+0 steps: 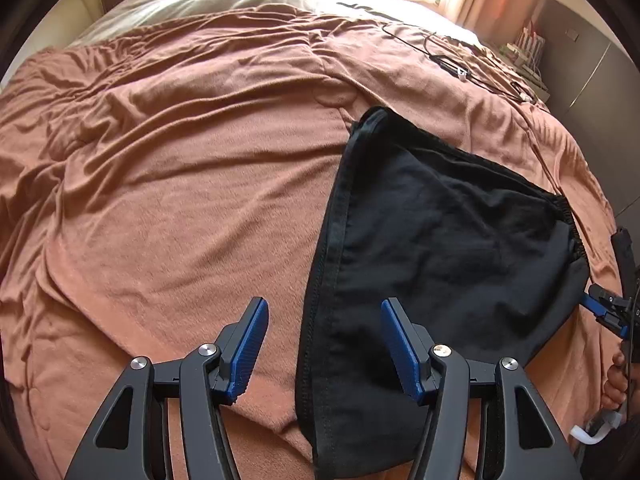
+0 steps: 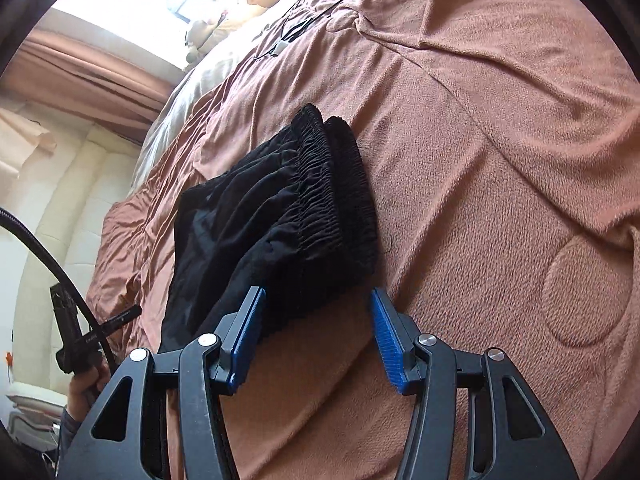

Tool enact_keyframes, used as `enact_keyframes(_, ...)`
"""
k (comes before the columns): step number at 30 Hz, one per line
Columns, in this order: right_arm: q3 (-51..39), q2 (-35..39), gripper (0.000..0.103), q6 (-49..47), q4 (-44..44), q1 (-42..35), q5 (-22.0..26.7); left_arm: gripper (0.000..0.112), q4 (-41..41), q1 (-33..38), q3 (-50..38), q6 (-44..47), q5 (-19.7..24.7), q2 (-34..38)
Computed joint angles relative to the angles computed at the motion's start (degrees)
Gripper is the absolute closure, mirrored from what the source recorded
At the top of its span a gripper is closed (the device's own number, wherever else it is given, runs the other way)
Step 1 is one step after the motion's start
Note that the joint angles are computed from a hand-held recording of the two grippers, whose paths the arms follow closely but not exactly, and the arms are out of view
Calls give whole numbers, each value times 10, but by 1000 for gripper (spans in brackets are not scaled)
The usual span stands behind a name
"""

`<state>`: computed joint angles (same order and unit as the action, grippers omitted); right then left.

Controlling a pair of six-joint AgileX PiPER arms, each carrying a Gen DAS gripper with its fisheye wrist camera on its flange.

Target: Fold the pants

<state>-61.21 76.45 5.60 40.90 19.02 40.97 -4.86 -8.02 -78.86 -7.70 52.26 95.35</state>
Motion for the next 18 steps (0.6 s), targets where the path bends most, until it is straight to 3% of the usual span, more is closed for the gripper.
enact_keyframes(4,12,-3,52,-58,56,-11,3,51,-42,10,39,29,-14,-9)
enact_keyframes(13,12,35,52,-58,72,2,-37,51,-140,52,89,105,-34,-2)
enact_keyframes(16,22,28,65,-49,62,1,-51,51,-164,62,96,129,-41,10)
enact_keyframes(18,28,24,68,-38,55,9,-60,51,-188,70,105,146,-51,11)
